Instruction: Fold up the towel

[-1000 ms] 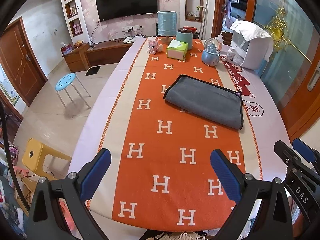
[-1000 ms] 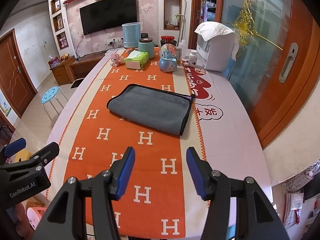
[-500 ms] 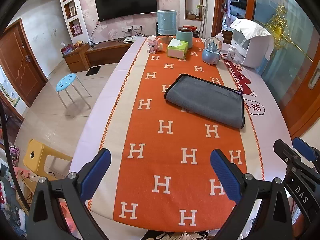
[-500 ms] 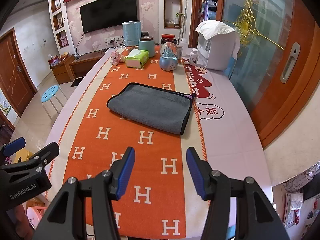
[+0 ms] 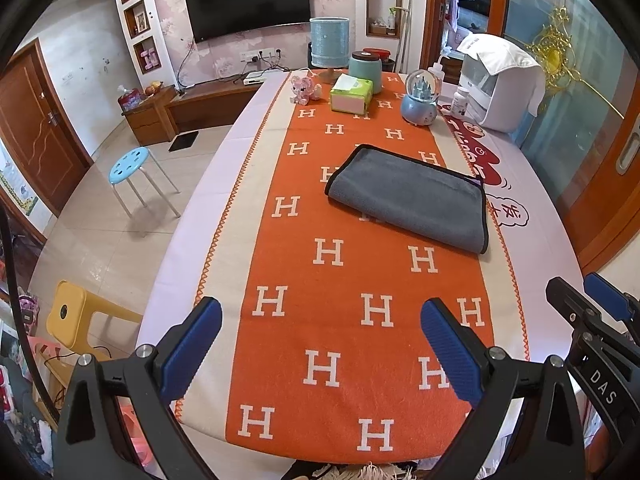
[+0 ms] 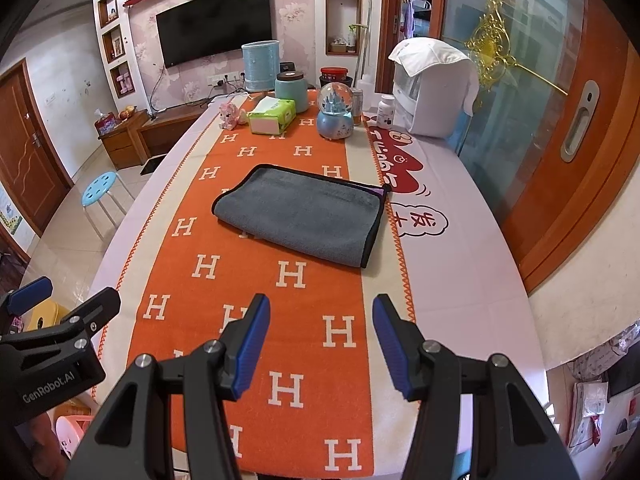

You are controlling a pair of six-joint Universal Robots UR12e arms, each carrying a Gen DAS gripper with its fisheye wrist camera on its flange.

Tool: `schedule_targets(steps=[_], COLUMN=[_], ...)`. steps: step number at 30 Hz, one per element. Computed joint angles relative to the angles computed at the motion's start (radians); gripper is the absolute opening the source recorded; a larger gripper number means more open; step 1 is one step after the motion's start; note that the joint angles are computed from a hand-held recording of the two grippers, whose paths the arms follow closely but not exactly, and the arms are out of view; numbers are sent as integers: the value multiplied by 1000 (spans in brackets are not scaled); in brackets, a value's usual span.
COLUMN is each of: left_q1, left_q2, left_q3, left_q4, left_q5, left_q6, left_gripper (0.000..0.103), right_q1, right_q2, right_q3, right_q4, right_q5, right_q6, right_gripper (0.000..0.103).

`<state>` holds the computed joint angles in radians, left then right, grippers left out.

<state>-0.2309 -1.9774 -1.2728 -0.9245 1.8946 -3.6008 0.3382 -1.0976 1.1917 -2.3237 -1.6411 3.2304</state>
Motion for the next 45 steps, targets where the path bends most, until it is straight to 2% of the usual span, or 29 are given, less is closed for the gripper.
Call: schedule_targets(steps=[45], left_q1=[6], left_q2=[-4], left_q3=[5], left_q4=[1], left_q5=[-2], left_q6=[16], left_gripper=[99], right_q1=[0], right_q2=[9], right_q3=[-8], right_q4=[9], right_q5=[0], right_q6=[4], right_gripper=[53])
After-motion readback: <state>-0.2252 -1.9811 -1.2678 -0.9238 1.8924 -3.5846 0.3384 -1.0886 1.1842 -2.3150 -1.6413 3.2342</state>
